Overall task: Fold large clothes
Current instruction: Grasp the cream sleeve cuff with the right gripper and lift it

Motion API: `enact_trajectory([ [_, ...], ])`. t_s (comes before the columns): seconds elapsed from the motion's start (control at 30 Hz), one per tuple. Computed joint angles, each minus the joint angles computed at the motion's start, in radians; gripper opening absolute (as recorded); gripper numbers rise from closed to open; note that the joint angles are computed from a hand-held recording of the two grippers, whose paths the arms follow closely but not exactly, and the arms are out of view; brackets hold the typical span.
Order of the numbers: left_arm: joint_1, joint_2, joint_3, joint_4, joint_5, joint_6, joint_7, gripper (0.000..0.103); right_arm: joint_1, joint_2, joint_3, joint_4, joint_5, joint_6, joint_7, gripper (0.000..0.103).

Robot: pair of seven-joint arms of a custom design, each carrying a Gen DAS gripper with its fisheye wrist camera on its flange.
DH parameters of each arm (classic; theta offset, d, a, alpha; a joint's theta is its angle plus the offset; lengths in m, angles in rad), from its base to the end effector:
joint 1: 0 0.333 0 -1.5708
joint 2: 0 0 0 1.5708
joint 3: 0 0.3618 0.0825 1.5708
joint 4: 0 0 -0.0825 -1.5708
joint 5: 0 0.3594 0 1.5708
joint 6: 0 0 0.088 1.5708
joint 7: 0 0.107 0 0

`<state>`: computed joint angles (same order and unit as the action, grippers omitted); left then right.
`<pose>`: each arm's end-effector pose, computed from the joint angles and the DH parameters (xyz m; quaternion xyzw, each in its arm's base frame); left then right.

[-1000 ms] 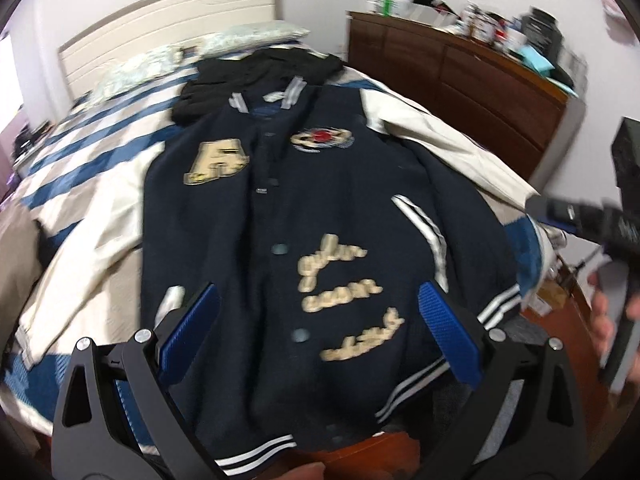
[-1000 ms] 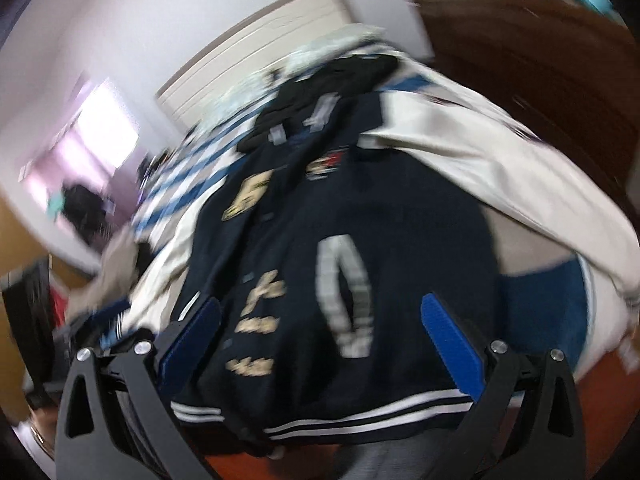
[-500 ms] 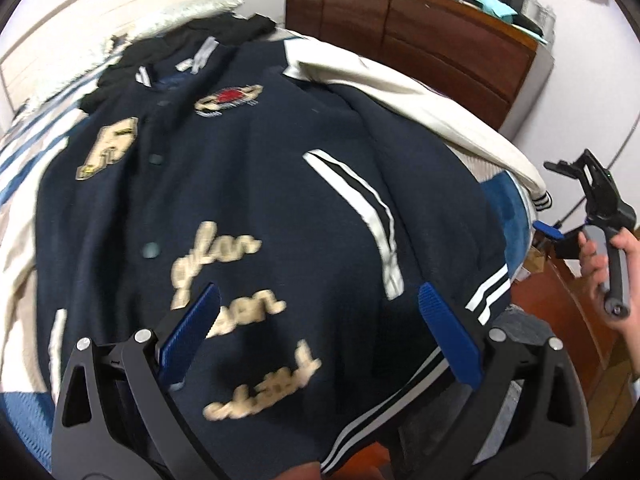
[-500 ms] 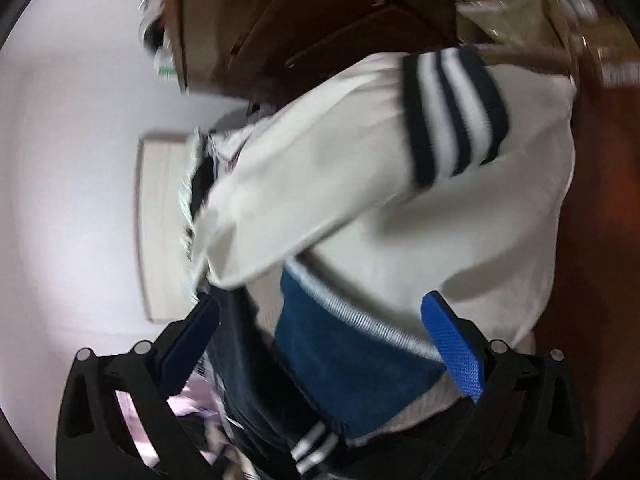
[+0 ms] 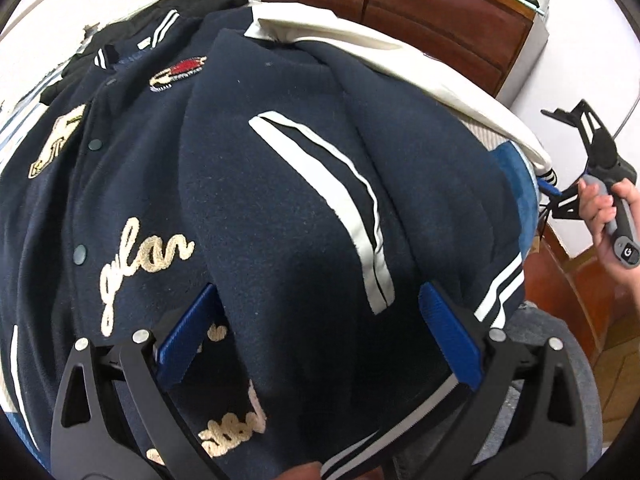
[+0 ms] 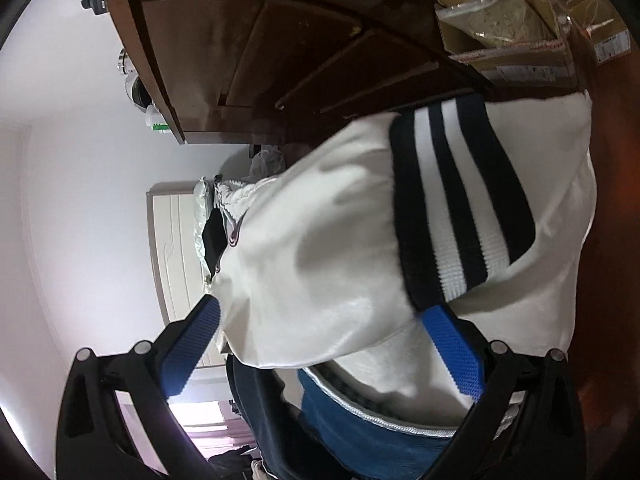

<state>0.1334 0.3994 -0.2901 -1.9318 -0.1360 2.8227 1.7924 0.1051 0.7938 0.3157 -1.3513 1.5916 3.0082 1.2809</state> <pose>0.6567 -0.0745 0.4019 -0.6073 0.7499 -0.2333 0.1205 0.7437 0.1744 0.3392 -0.2321 0.8261 0.1695 0.4847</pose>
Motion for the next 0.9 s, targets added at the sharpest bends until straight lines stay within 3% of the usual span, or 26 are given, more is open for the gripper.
enact_trajectory([
  [0.1,0.022,0.015,-0.024,0.006,-0.029,-0.007,0.021,0.097,0.0,0.035,-0.019,0.032,-0.118,-0.047,0.143,0.099],
  [0.2,0.015,0.024,-0.017,0.011,-0.019,-0.013,0.027,0.097,-0.04,0.044,0.045,0.052,-0.01,0.007,0.053,0.099],
  [0.33,0.035,0.013,-0.037,0.001,-0.04,-0.016,0.063,0.097,-0.019,0.027,0.009,0.063,-0.018,0.033,0.037,0.089],
  [0.4,0.054,0.011,-0.056,-0.003,-0.071,-0.015,0.095,0.097,0.025,0.039,-0.074,0.078,-0.219,-0.032,0.228,0.081],
  [0.47,0.062,0.008,-0.063,-0.01,-0.093,-0.008,0.117,0.097,0.061,0.087,-0.173,0.137,-0.457,-0.191,0.474,0.072],
  [0.5,0.06,0.007,-0.062,-0.013,-0.096,-0.003,0.123,0.097,0.068,0.095,-0.187,0.146,-0.495,-0.196,0.509,0.066],
  [0.57,0.051,0.005,-0.052,-0.016,-0.093,0.0,0.125,0.097,0.055,0.101,-0.177,0.139,-0.513,-0.167,0.548,0.044],
  [0.6,0.047,0.003,-0.048,-0.016,-0.091,-0.002,0.125,0.097,0.045,0.099,-0.162,0.13,-0.513,-0.154,0.56,0.027],
  [0.63,0.049,0.0,-0.048,-0.014,-0.09,-0.008,0.133,0.097,0.041,0.096,-0.159,0.123,-0.529,-0.145,0.573,0.023],
  [0.9,0.15,-0.101,-0.096,-0.059,-0.289,0.022,0.296,0.097,0.166,0.065,-0.354,0.214,-0.925,-0.201,0.762,0.012],
])
